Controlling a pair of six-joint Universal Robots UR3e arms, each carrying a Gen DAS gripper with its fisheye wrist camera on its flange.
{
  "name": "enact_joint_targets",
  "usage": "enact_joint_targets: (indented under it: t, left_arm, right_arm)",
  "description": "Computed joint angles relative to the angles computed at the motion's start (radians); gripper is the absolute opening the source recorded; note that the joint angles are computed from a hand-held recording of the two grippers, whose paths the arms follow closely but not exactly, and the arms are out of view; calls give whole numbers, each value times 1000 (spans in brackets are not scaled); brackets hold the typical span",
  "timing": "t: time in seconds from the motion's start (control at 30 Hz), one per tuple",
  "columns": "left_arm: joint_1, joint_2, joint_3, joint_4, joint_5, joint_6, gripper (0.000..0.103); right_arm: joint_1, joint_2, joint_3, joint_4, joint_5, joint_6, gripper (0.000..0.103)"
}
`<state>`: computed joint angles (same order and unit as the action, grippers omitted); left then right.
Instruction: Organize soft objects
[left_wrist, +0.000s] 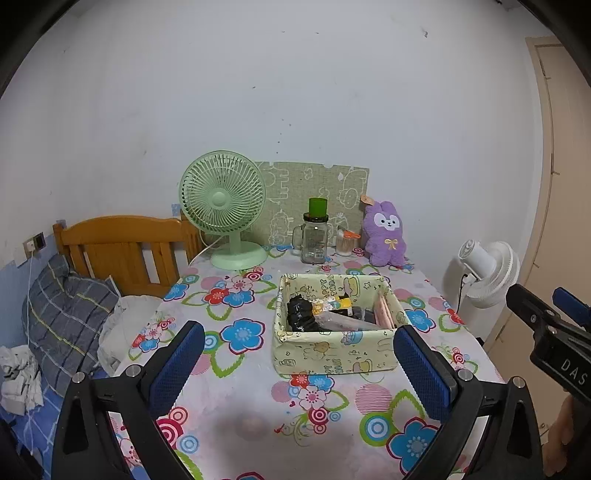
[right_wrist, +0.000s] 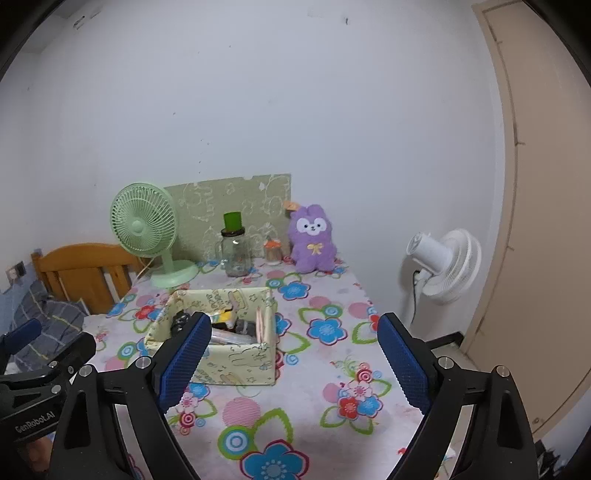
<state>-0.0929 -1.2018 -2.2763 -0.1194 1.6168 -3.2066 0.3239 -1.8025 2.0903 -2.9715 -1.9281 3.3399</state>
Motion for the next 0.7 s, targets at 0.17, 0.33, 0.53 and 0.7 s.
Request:
enact_joint_targets:
  t: [0.17, 0.33, 0.53, 0.7]
  left_arm:
    - [-8, -10, 6, 1, 4, -7, 103]
    - [-20, -20, 11, 7, 12, -4, 103]
    - [-31, -33, 19, 11, 20, -9, 103]
    - [-36, -39, 22, 11, 23, -9, 103]
  right_arm:
    - [-1, -12, 11, -3, 14, -1, 94]
    - [-22, -24, 24, -14, 46, 8, 94]
    - [-34, -27, 25, -8, 66, 3, 94]
    - [-33, -26, 22, -3, 67, 1, 95]
